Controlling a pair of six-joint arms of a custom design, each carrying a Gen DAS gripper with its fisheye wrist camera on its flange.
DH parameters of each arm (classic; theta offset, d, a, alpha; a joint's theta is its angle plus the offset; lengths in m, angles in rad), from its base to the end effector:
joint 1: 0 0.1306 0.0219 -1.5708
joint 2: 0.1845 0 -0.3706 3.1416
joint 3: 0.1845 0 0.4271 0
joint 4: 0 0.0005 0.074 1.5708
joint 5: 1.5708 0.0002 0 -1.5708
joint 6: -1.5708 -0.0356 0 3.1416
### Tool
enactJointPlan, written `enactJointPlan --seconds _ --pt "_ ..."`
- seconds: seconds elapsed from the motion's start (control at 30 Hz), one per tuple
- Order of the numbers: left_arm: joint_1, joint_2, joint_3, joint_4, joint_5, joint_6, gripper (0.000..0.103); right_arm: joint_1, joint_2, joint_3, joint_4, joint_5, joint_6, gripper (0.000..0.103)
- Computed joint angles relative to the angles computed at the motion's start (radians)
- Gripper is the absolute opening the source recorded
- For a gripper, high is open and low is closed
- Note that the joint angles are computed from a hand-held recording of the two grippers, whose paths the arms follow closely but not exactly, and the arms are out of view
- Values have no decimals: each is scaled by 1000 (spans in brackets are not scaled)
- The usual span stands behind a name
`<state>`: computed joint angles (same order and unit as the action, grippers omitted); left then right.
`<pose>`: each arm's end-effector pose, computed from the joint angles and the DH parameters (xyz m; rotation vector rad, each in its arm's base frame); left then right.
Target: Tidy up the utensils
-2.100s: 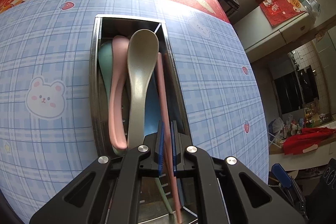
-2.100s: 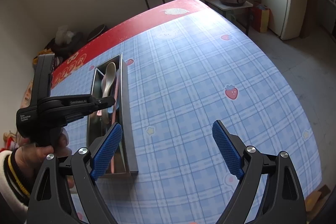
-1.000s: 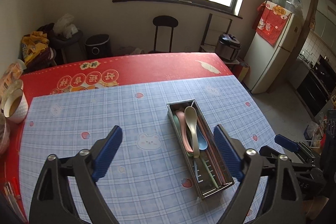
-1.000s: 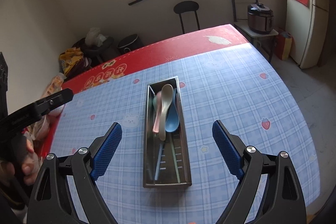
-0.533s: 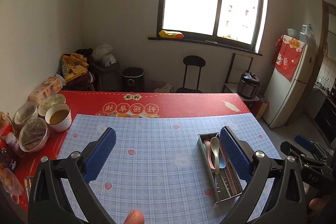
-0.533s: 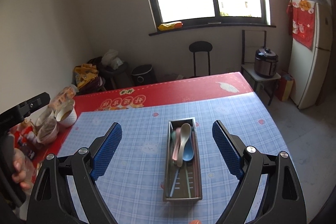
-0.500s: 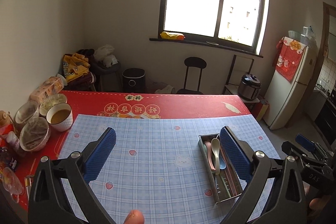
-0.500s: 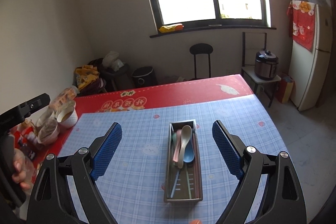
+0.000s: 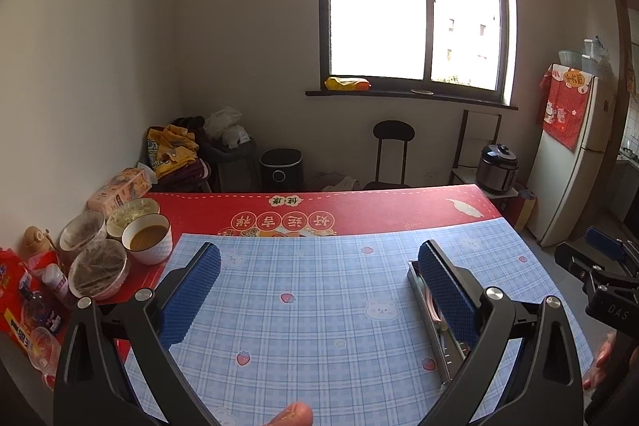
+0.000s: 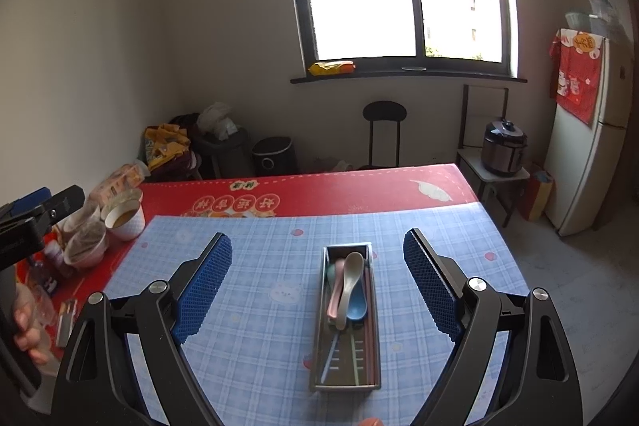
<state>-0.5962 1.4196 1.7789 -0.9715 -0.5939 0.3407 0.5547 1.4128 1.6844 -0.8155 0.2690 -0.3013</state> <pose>0.4401 -0.2752 0.5915 -0.0619 2.0672 0.0784 0.4607 0.2737 0.5594 -0.1062 2.0989 0.2324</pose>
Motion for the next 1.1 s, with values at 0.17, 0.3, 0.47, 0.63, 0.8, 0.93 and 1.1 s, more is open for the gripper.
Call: enactJointPlan --seconds 0.17,0.3,0.47,0.63,0.8,0.93,1.1 --pt "0 5 -13 -25 18 12 97 2 7 6 -7 15 11 85" --pt "-2 2 -27 -16 14 6 97 2 7 6 -6 26 14 85" --pt "0 7 -25 -7 18 -1 97 1 4 0 -3 33 12 85" --pt "0 8 -26 5 25 -9 97 -2 4 -1 0 33 7 85" --pt "2 9 -29 21 31 -19 97 -4 8 3 2 34 3 85" --pt "5 11 -28 18 42 -16 97 -5 8 4 -2 38 -2 85" --pt "0 7 -36 32 32 -43 97 -5 6 0 -6 40 -13 85"
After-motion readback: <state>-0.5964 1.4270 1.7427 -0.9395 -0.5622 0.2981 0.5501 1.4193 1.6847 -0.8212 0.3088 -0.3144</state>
